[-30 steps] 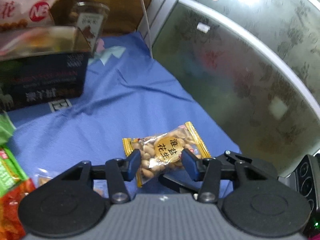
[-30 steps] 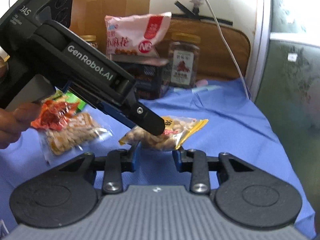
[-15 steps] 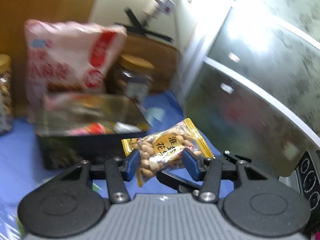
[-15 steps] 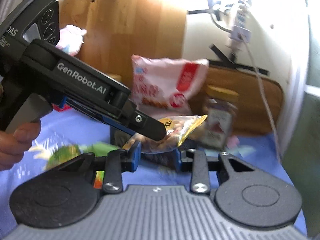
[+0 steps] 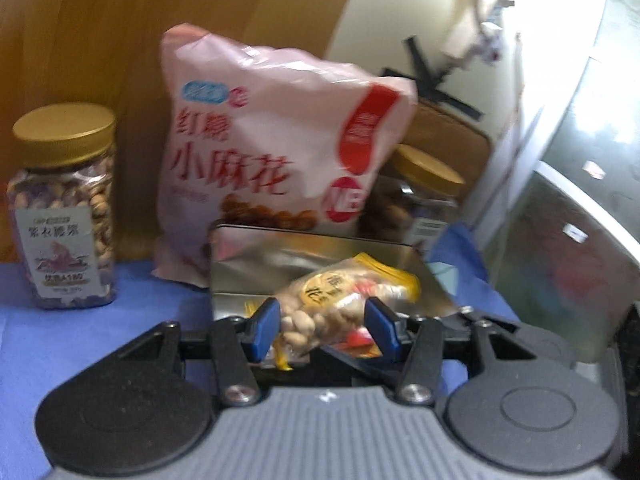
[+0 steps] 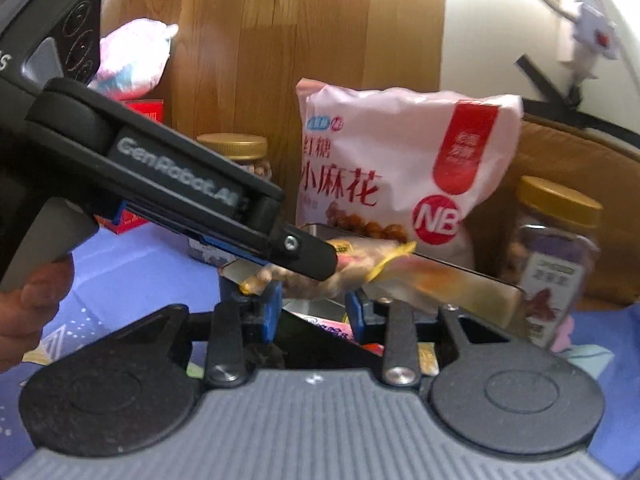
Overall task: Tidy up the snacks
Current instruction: 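Carry the peanut packet over the tin and open the left gripper, then move the left gripper to the red spicy snack packet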
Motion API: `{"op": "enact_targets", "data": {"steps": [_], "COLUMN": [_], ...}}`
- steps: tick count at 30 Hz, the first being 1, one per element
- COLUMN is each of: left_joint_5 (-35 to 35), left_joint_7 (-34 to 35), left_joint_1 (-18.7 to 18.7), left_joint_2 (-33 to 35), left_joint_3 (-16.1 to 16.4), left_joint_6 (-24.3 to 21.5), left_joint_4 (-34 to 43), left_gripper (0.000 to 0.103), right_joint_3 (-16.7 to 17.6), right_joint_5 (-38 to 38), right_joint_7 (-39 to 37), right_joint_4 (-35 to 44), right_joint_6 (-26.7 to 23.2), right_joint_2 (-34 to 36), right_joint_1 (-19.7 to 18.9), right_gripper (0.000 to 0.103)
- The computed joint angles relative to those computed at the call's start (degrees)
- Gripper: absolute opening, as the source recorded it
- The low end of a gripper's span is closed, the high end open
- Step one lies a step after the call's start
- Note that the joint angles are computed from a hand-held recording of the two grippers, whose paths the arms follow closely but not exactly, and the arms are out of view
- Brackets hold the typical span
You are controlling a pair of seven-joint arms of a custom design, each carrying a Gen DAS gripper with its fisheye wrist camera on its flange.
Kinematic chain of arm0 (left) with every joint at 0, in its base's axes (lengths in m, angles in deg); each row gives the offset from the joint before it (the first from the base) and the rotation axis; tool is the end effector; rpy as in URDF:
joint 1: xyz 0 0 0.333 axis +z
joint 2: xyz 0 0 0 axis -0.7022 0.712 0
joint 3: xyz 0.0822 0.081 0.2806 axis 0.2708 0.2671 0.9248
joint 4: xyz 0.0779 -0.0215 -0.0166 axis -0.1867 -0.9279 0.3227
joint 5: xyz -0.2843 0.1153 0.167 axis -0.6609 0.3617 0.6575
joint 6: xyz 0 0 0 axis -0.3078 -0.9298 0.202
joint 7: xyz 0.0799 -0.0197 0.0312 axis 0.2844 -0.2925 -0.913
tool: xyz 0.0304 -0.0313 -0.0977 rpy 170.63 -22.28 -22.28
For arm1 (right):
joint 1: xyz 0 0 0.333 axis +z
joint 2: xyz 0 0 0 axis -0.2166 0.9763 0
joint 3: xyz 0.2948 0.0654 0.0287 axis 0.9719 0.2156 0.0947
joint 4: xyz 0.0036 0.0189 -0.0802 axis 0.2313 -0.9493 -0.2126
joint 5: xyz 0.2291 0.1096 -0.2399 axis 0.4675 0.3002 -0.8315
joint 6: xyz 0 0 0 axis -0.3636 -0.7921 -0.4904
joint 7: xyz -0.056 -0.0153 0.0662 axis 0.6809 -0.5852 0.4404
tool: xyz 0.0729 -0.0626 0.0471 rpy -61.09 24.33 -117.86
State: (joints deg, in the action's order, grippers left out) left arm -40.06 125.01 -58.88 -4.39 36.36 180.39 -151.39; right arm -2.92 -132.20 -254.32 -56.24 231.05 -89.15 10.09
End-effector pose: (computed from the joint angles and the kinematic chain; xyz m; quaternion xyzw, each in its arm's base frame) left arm 0.5576 -0.3327 0.5312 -0.3844 0.7858 -0.4844 0.0062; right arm 0.4236 0.3053 0.5096 -0.6261 0.5383 -0.4040 0.3938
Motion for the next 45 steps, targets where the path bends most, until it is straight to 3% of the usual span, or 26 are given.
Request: {"op": "enact_targets", "data": {"steps": [1, 7, 11, 14, 18, 22, 26, 28, 31, 36, 41, 43, 45], "left_joint_5": [-0.14, -2.51, -12.32, -19.25, -22.96, -24.75, -24.76, -25.48, -26.19, -25.85, -27.15, -28.38, -29.07], "left_joint_7": [-0.49, -0.16, 7.78, 13.46, 14.93, 16.53, 18.84, 20.33, 22.49, 23.37, 22.61, 22.93, 23.05], "left_joint_1": [0.04, 1.01, 3.40, 3.93, 2.93, 1.61, 0.32, -0.11, -0.52, -0.71, -0.19, 0.03, 0.13], "left_joint_2": [0.49, -0.09, -5.16, -10.11, -15.10, -19.80, -23.85, -25.90, -28.80, -31.12, -32.61, -33.52, -34.27], "left_joint_3": [0.13, -0.79, -1.62, -0.08, 3.36, 6.83, 9.03, 10.10, 11.48, 12.51, 13.36, 13.49, 13.39], "left_joint_6": [-0.03, 0.46, -1.48, -4.20, -7.16, -11.46, -15.09, -17.34, -20.44, -21.87, -20.79, -19.20, -17.15], "left_joint_4": [0.26, -0.80, -5.55, -10.71, -16.88, -23.40, -29.12, -31.80, -35.67, -39.93, -42.54, -43.65, -44.60], "left_gripper": [0.047, 0.047, 0.049, 0.049, 0.049, 0.049, 0.049, 0.049, 0.049, 0.049, 0.050, 0.058, 0.059], "right_joint_3": [0.05, 1.12, 2.68, 3.13, 4.94, 7.18, 7.31, 8.72, 10.54, 12.80, 15.62, 16.21, 16.53], "right_joint_5": [0.18, -2.59, -3.92, -2.26, 3.62, 10.03, 16.25, 19.26, 21.54, 24.10, 24.90, 23.52, 21.64], "right_joint_7": [-0.89, -1.18, 4.90, 8.60, 10.89, 12.73, 10.41, 9.31, 12.63, 20.88, 20.75, 20.26, 19.28], "right_joint_4": [0.73, 0.42, -5.11, -10.84, -18.13, -23.74, -26.60, -27.15, -28.62, -31.83, -29.87, -28.67, -26.62], "right_joint_6": [-0.22, -6.16, -9.95, -9.28, -9.30, -9.66, -4.54, -4.29, -2.83, 0.28, -0.68, -0.55, -0.46], "right_joint_2": [0.67, 0.44, -4.40, -9.52, -15.04, -19.27, -21.50, -22.10, -23.87, -27.33, -27.34, -26.47, -24.24], "right_joint_1": [0.04, 1.83, 3.26, 3.27, 3.63, 4.47, 5.21, 5.22, 4.65, 2.91, 1.49, 0.92, 0.49], "right_gripper": [0.055, 0.055, 0.055, 0.055, 0.055, 0.055, 0.055, 0.055, 0.055, 0.055, 0.055, 0.055, 0.055]}}
